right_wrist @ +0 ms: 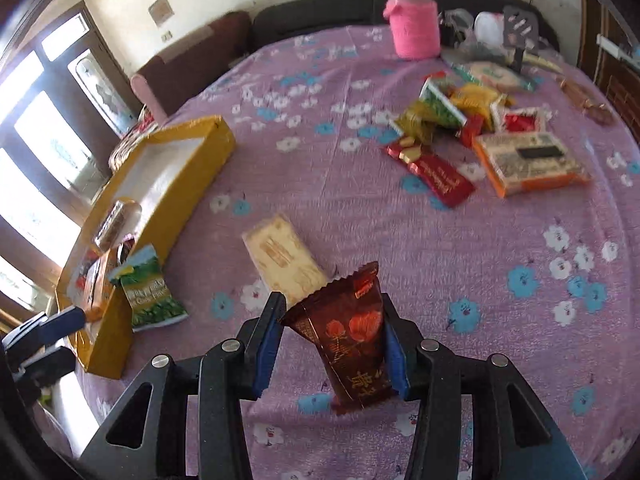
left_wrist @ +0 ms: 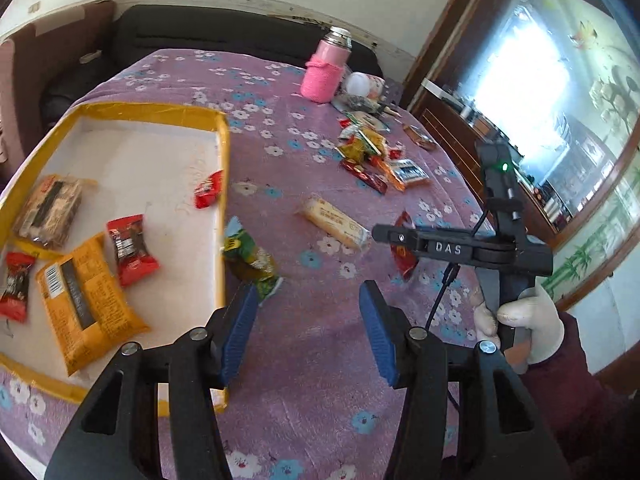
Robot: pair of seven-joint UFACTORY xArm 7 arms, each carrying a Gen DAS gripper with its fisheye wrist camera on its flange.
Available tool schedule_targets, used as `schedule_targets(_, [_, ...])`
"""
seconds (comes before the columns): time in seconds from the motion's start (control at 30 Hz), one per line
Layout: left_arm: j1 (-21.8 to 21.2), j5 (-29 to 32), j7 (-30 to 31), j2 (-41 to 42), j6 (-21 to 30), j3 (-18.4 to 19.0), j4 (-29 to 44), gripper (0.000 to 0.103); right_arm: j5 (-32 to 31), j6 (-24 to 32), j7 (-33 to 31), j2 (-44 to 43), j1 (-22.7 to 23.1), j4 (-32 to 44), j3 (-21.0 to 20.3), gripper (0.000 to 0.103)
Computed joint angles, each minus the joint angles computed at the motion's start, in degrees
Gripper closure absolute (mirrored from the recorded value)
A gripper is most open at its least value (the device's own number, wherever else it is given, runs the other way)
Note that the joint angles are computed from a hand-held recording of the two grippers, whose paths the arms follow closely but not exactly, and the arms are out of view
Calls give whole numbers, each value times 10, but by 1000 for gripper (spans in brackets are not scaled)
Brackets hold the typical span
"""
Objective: Organize snacks
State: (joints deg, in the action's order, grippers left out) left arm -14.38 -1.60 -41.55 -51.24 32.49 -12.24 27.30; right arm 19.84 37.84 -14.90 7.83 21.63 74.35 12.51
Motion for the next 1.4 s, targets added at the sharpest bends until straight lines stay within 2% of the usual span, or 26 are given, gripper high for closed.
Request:
schedule_targets(0.1, [19, 3, -30, -38, 15, -8, -13, 46, -18, -39, 7, -19, 7, -21, 0, 49])
schedule_targets(0.13, [25, 6, -36, -48, 18, -9, -18, 45, -17, -66, 7, -35, 9, -37, 2, 40])
schedule_targets(0.17, [32, 9, -44, -60, 23, -12, -22, 45, 0, -93, -7, -50, 11, -53, 5, 35])
schedule_targets(0.2, [36, 12, -50, -75, 28, -12, -29, 45, 36, -107, -44, -63, 14, -62, 11, 35])
schedule_targets(0.27, [39, 13, -58, -101, 33, -7, -43, 44, 116, -75, -136, -66, 22, -51, 16, 35])
schedule_targets(0.3, [41, 14, -60, -108, 34, -5, -48, 44, 160, -27, -186, -54, 17, -30, 31, 36])
schedule_targets(0.37, [45, 13, -67, -130, 39, -1, -61, 44, 188, 20, -223, -31, 35, -4, 25, 37])
schedule_targets(0.5, [42, 8, -72, -169, 55, 8, -82, 44, 137, 41, -222, 37, 65, 51, 43, 37])
schedule_targets(0.6, [43, 7, -72, -185, 64, 10, -88, 44, 136, 49, -213, 68, 66, 81, 52, 38])
schedule_targets(0.67, [43, 7, -71, -189, 64, 7, -90, 42, 140, 58, -199, 76, 61, 92, 53, 60])
schedule_targets(0.73, [43, 6, -73, -187, 58, 5, -91, 42, 126, 59, -185, 80, 61, 93, 49, 58])
schedule_targets(0.93, [37, 1, -80, -166, 44, -1, -87, 42, 80, 20, -160, 73, 75, 68, 51, 55])
schedule_targets(1.0, [36, 3, -82, -161, 48, -6, -82, 42, 39, -12, -146, 69, 89, 52, 47, 55])
schedule_targets(1.1, [39, 8, -87, -156, 53, -11, -72, 42, -9, -51, -122, 55, 104, 26, 43, 61])
schedule_targets(1.17, [41, 11, -89, -150, 55, -14, -66, 42, 36, -57, -146, 44, 82, 15, 60, 63])
schedule_targets(1.27, [34, 12, -84, -122, 49, -13, -52, 42, 154, -65, -214, -3, 44, -10, 69, 63])
schedule_targets(1.3, [28, 11, -78, -106, 44, -11, -45, 42, 193, -64, -236, -23, 34, -19, 63, 63])
schedule_targets(1.4, [8, 7, -53, -31, 14, -10, -13, 38, 256, -65, -271, -68, 21, -40, 29, 62])
